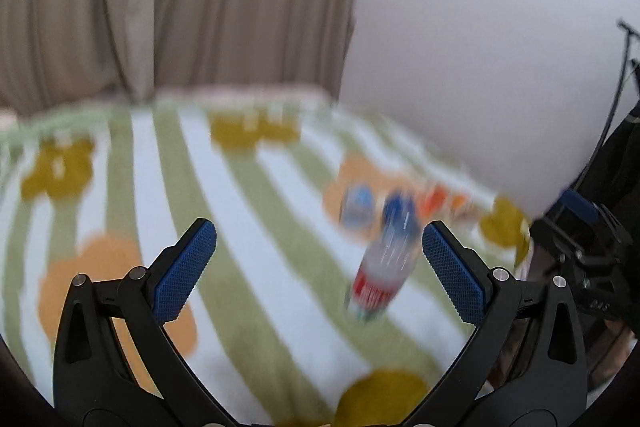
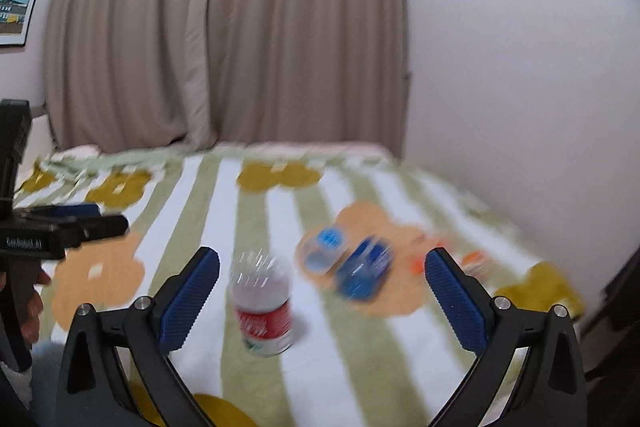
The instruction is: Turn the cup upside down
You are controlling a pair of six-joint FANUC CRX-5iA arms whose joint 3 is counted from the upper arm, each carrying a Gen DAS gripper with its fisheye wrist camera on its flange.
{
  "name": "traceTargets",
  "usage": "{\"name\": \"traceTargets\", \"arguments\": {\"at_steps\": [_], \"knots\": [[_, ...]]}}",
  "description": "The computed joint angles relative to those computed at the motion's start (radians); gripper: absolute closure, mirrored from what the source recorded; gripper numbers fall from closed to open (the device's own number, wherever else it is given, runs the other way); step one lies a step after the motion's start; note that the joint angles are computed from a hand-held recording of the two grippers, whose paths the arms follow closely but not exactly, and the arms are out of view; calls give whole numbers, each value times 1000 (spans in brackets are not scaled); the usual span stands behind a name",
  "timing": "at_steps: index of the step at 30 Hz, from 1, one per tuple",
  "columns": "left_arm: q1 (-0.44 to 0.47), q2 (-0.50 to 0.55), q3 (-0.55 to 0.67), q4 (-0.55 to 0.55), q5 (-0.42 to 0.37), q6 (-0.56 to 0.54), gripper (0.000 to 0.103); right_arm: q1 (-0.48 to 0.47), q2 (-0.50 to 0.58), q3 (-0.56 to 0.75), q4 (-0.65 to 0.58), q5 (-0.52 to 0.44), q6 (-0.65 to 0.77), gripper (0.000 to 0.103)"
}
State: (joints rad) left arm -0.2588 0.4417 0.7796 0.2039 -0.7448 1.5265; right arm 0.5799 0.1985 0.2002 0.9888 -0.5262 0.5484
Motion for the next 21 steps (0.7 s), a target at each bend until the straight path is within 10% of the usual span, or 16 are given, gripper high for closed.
{"name": "traceTargets", "arguments": {"at_steps": [9, 21], "knots": [[-91, -107, -16, -188, 143, 21, 0, 48, -64, 26, 208, -280, -195, 1], [-98, -112, -38, -131, 130, -20, 0, 65, -102, -13, 195, -315, -232, 1]]}}
